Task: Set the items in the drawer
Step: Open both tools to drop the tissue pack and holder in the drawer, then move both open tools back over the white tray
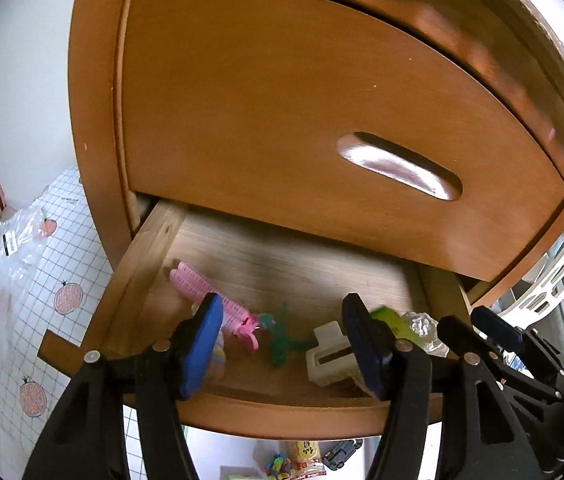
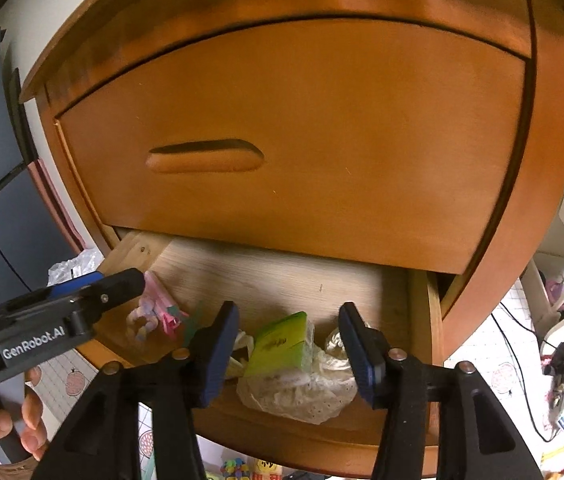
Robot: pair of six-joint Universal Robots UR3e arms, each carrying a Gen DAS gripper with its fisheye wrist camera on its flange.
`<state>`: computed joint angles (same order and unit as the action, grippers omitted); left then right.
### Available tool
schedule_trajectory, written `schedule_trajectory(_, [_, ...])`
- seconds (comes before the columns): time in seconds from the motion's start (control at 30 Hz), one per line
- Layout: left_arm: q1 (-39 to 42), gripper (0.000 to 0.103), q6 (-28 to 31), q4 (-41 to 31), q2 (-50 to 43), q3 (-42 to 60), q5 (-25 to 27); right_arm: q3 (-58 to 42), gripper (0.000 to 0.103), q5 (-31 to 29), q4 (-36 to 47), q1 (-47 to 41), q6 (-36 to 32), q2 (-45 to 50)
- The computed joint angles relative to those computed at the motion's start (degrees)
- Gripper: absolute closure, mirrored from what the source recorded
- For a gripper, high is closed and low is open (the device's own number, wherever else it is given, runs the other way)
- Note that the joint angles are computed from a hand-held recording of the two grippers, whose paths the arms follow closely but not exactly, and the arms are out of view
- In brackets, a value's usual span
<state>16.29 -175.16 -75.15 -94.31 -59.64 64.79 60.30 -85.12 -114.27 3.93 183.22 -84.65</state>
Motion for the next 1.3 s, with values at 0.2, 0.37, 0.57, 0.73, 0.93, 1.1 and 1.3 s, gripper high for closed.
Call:
schedule_trajectory(0.2, [-0.23,0.026,-1.05,1.23,1.03,-1.46,2.28,4.29,0.041,-0.03,-1.47,-0.23,-0.42,-1.62])
schedule_trajectory(0.37, [-0.27,0.025,-1.00,3.62,2.41,-3.56,3.96,6.17,0.031,-1.40,-2.85,-0.02,-0.78,-2.41])
schedule_trajectory(0.57, [-1.05,0.006,-2.08,10.11,3.13,-7.62,7.78,7.59,0.015,-1.23,-3.78,-0.18,0.03,-3.00])
schedule_trajectory(0.73, [-0.79,0.000,-2.12,13.80,4.73,-10.22,9.35,9.19,0.000,-1.15,-5.00,-0.37,0.36,-3.75])
schedule_trajectory(0.93, [-0.07,0.000,-1.64,18.81,7.26,-14.42,9.12,11.85,0.000,-0.30,-6.28,-1.24,0.95,-5.16])
schedule_trajectory(1.1, [0.55,0.000,-1.03,19.94,9.28,-16.38,8.08,13.42,0.000,-0.13,-7.07,-1.64,1.05,-6.59])
schedule_trajectory(1.3, [4.32,0.000,-0.08,19.25,16.03,-21.84,2.44,17.63,0.000,-0.51,-10.15,-1.87,0.12,-10.98])
